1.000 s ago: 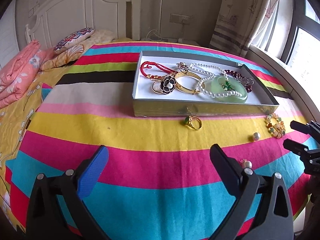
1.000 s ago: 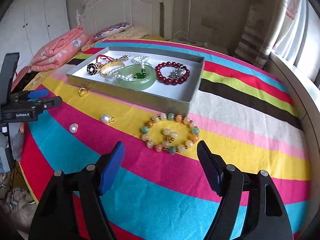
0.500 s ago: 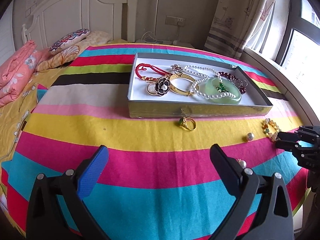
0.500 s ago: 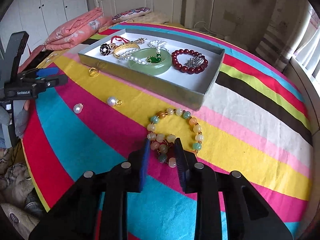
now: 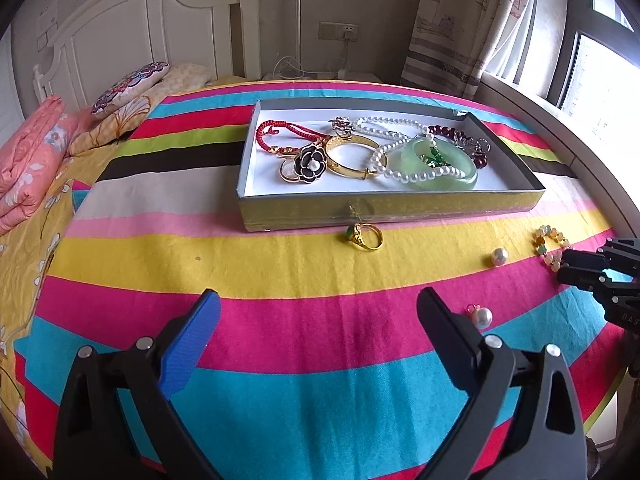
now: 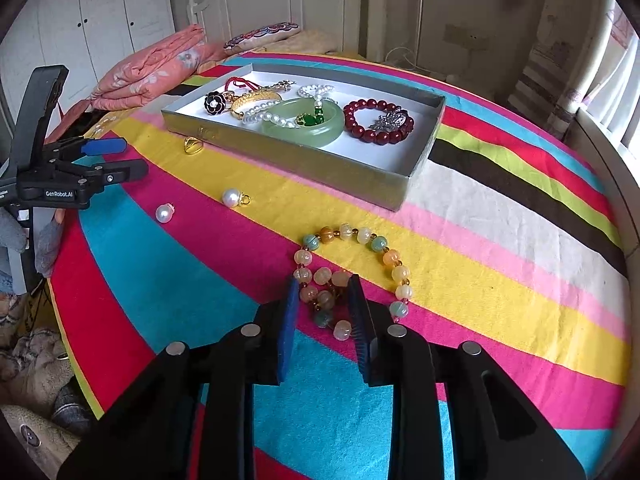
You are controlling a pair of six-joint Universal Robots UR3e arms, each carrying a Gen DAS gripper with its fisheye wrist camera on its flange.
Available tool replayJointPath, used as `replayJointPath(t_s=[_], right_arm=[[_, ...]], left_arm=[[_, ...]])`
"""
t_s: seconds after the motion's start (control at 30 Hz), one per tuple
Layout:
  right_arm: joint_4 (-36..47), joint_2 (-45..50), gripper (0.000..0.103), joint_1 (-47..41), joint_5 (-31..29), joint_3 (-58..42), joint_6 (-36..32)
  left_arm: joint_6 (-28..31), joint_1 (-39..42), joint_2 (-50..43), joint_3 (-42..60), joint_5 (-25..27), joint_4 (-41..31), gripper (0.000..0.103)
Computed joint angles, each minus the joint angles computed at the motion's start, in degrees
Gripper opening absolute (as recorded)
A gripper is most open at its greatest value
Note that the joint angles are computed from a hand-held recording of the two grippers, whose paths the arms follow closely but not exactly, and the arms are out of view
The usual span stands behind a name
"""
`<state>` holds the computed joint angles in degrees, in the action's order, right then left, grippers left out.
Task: Organize jewelry
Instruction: 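Lift the bead bracelet with the right tool while the left tool grasps the gold ring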
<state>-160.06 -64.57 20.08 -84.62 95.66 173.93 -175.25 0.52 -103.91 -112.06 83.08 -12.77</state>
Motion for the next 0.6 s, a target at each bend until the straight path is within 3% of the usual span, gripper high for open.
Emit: replayJointPath(t_s=[0.17, 0.27, 0.43, 0.6], right_arm=[[-1.46, -0.85, 0.021, 2.18, -2.74, 1.75, 0.41], [-1.65, -0.73, 0.021, 2.12, -2.58, 1.75, 0.64], [-2.13, -0.92, 0.021, 1.43, -1.37, 2.29, 0.86], [-2.72, -1.11, 0.021, 1.04, -0.61, 2.91, 1.09]], left_arm=[[-1.21, 0.03, -0.98, 3.17, -2.11, -4.31, 0.086], [-2.86, -2.07, -3.69, 7.67, -0.21, -6.07, 0.084], [-5.72, -4.95, -11.11, 18.46, 3.74, -11.14, 0.065], [-6.59, -6.66, -14.28, 22.31, 6.83, -10.75, 0.056]])
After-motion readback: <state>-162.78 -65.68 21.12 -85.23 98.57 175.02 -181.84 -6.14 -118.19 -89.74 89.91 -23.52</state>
